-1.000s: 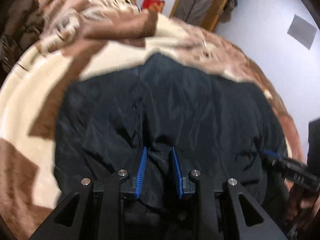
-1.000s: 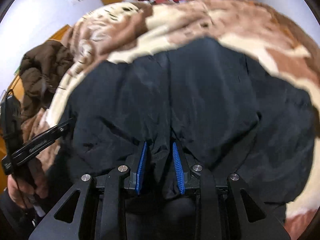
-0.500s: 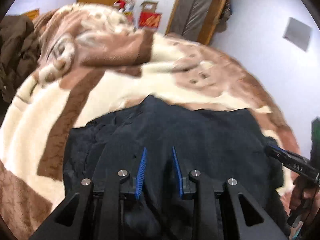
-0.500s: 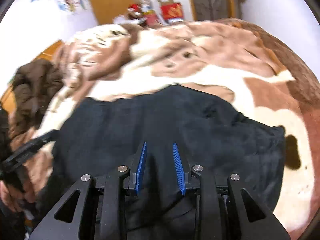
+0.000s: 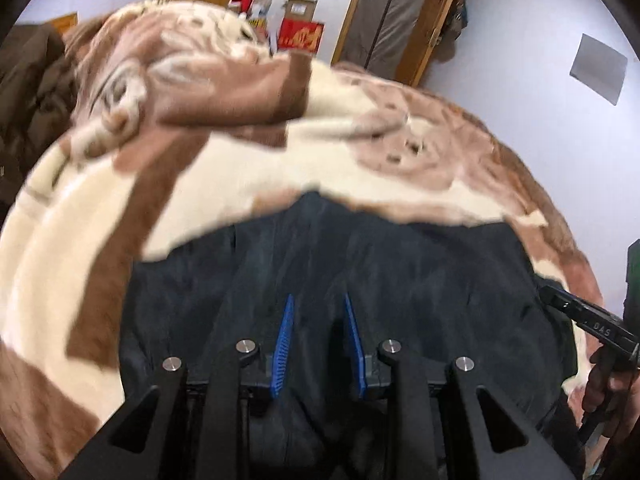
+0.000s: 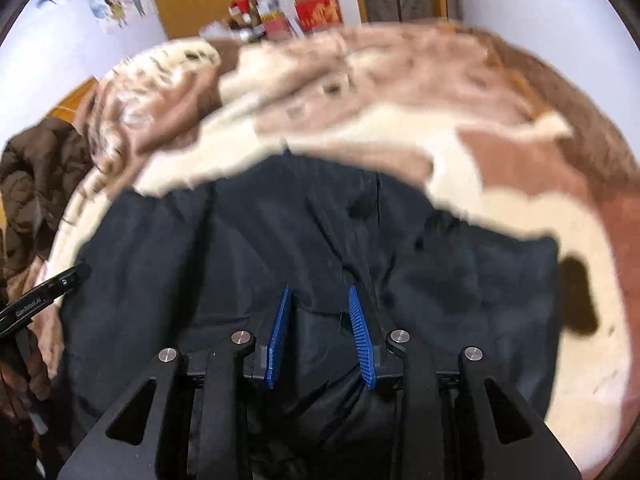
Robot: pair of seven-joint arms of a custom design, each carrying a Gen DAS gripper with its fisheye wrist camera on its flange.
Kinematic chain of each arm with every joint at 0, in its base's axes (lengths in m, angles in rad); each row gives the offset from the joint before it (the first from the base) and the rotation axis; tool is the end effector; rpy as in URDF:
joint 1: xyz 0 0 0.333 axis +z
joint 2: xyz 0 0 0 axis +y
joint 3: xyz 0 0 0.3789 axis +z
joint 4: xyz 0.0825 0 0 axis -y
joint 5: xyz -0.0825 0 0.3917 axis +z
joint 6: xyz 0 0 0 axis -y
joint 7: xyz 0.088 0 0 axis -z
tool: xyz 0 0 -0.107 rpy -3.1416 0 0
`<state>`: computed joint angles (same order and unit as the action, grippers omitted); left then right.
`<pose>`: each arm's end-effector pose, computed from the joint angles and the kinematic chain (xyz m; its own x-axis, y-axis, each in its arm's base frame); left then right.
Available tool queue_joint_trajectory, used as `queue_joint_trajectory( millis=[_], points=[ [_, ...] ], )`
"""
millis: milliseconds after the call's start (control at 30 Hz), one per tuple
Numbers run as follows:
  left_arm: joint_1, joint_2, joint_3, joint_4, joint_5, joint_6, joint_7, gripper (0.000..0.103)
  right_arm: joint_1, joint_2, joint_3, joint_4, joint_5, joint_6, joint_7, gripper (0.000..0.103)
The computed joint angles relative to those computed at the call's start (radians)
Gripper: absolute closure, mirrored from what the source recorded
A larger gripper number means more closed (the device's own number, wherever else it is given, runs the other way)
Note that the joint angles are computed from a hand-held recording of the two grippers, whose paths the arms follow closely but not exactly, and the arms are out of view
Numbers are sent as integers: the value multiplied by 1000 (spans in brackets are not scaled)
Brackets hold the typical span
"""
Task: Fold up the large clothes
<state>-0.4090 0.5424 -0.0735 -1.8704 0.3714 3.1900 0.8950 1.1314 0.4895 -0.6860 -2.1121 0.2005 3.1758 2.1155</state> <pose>0.6279 -0.3573 0.3610 -0.2490 -0.9335 0.2580 -0.7580 0.0220 -0.6519 0.5775 0.3079 0.3609 -0.0667 -0.9813 -0.1803 -0.7477 0.1688 -0.6422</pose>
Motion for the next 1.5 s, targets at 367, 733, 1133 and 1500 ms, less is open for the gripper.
queue_joint_trajectory(
  millis=[367,733,1133,1500],
  points=[
    [-5,165,-18,209,10,-122,28,76,-282,96,231,134,-58,-76,-2,72],
    [-2,-58,-37,-104,34,114,34,76,127,-58,-89,-70,-136,105,105,70],
    [67,-71,-185,-149,-15,49,96,68,17,-45,91,-15,-117,-27,41,70],
    [-59,-38,-86,-195,-49,28,59,68,-76,4,256,-35,-21,0,-4,71]
  ],
)
